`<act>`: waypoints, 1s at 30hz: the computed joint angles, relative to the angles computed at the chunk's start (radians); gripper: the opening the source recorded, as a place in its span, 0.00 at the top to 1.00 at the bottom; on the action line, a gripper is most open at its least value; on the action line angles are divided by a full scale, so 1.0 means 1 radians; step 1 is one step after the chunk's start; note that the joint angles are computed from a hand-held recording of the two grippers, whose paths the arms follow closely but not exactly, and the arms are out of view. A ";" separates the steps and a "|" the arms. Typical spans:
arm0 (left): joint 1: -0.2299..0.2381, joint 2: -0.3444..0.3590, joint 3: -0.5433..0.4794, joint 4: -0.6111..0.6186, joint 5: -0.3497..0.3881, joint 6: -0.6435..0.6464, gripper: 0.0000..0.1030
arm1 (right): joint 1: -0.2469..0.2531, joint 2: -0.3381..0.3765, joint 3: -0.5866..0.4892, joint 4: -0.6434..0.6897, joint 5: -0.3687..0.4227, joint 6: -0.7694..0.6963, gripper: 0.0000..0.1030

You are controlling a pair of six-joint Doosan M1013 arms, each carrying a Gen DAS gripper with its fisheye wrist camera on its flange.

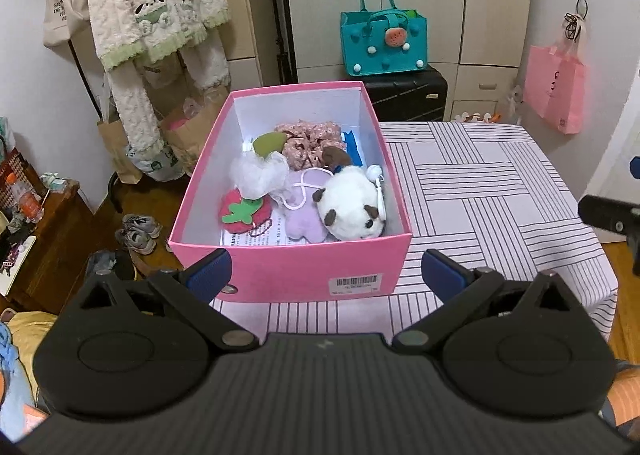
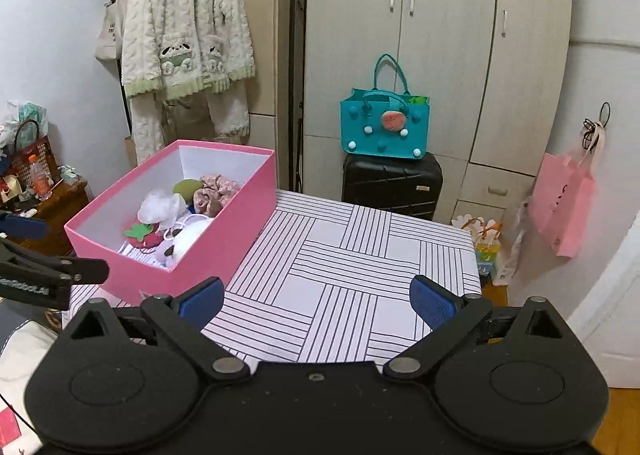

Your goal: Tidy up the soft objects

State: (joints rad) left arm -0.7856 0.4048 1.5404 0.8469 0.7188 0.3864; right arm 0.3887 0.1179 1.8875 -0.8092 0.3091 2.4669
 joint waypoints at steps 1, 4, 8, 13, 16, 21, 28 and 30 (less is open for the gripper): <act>-0.002 0.001 0.000 0.007 0.000 -0.005 0.00 | 0.003 -0.002 0.003 -0.001 -0.004 0.005 0.02; -0.008 0.004 0.002 0.031 0.007 -0.021 0.00 | 0.013 -0.003 0.004 -0.013 0.004 0.034 0.02; -0.006 0.001 0.007 0.022 -0.016 -0.019 0.00 | 0.020 -0.005 0.004 -0.009 0.007 0.053 0.02; -0.008 0.002 0.010 0.026 -0.013 -0.031 0.00 | 0.027 -0.005 0.005 -0.024 0.027 0.093 0.02; -0.010 0.003 0.012 0.036 -0.005 -0.042 0.00 | 0.039 -0.003 0.007 -0.088 0.056 0.157 0.02; -0.011 0.005 0.011 0.035 -0.002 -0.039 0.00 | 0.053 0.002 0.005 -0.141 0.101 0.210 0.02; -0.013 0.005 0.016 0.047 -0.006 -0.055 0.00 | 0.062 0.002 0.010 -0.176 0.122 0.250 0.02; -0.014 0.007 0.016 0.053 -0.003 -0.059 0.00 | 0.065 0.000 0.013 -0.198 0.127 0.270 0.02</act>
State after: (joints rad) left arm -0.8000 0.4116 1.5562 0.9002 0.7161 0.3269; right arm 0.4542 0.1181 1.9005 -1.0070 0.4366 2.7368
